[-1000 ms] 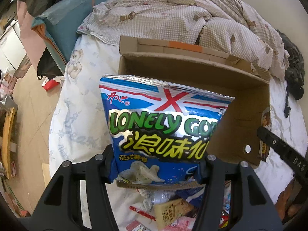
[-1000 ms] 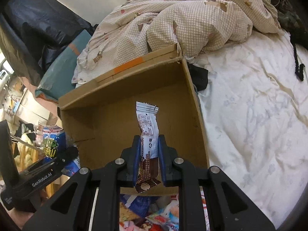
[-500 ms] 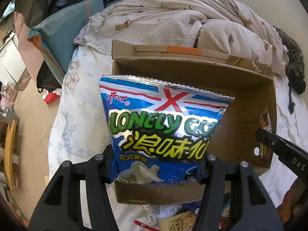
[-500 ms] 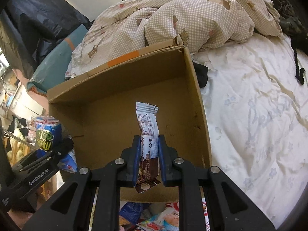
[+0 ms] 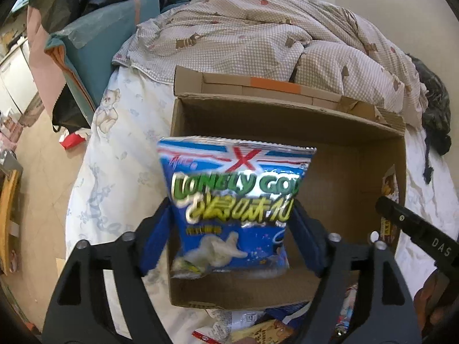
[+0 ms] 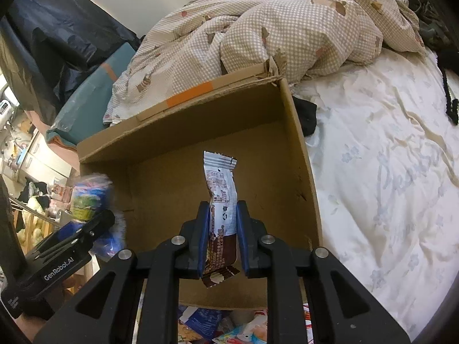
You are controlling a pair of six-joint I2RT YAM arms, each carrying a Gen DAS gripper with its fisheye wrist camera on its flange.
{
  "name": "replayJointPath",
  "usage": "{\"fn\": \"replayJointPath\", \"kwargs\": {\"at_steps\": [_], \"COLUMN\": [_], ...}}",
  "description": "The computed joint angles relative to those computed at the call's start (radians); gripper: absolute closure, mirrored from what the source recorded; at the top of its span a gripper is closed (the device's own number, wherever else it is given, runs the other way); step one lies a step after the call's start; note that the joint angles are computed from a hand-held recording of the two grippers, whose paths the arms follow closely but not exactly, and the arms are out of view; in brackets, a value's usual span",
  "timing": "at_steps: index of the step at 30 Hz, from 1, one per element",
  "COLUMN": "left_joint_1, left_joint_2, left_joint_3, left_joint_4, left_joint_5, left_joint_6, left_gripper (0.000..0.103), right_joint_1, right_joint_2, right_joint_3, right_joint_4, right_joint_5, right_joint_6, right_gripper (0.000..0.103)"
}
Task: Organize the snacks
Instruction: 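Carry both snacks over the cardboard box and open both tools to drop them, then withdraw both tools from the box back toward the snack pile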
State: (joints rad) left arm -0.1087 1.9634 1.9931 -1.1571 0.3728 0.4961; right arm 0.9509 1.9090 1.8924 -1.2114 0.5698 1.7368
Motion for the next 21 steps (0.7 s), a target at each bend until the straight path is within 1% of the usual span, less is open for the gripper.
{"fn": "replayJointPath", "kwargs": {"at_steps": [1,3,4,5,6,7,8,9,10,13,21], "left_joint_1": [0.0,-0.001,0.0,0.002,0.004,0.005,0.007,0.009,0.013,0.018,0.042], "left_joint_2": [0.002,-0.006,-0.013,-0.015,-0.013,-0.008,-0.004,0.001,0.008,0.015,0.001], "left_joint_3": [0.004,-0.002,-0.009,-0.01,-0.004,0.004,0.009,0.017,0.029,0.048,0.066], "left_joint_4": [-0.009,-0.006,0.0,0.0,-0.005,-0.011,-0.014,-0.02,-0.032,-0.046,-0.062], "left_joint_5": [0.005,0.008,0.01,0.014,0.018,0.02,0.018,0.02,0.027,0.028,0.049], "left_joint_6": [0.004,0.01,0.012,0.012,0.011,0.009,0.006,0.005,0.004,0.011,0.034], "left_gripper": [0.02,0.018,0.018,0.018,0.017,0.016,0.015,0.015,0.015,0.015,0.015], "right_joint_1": [0.001,0.001,0.0,-0.003,-0.004,-0.003,0.002,0.009,0.012,0.016,0.029], "right_joint_2": [0.0,-0.011,-0.019,-0.022,-0.024,-0.027,-0.028,-0.019,-0.011,-0.012,0.034], "right_joint_3": [0.0,-0.018,-0.03,-0.034,-0.037,-0.041,-0.041,-0.021,-0.004,0.01,0.103], "right_joint_4": [-0.001,0.012,0.022,0.019,0.018,0.02,0.016,-0.011,-0.031,-0.021,-0.072], "right_joint_5": [0.001,0.007,0.006,0.001,-0.002,0.003,0.019,0.043,0.055,0.068,0.068], "right_joint_6": [0.001,0.013,0.016,0.021,0.026,0.032,0.043,0.06,0.066,0.037,0.003], "right_gripper": [0.081,0.08,0.078,0.067,0.047,0.038,0.027,0.022,0.022,0.022,0.022]}}
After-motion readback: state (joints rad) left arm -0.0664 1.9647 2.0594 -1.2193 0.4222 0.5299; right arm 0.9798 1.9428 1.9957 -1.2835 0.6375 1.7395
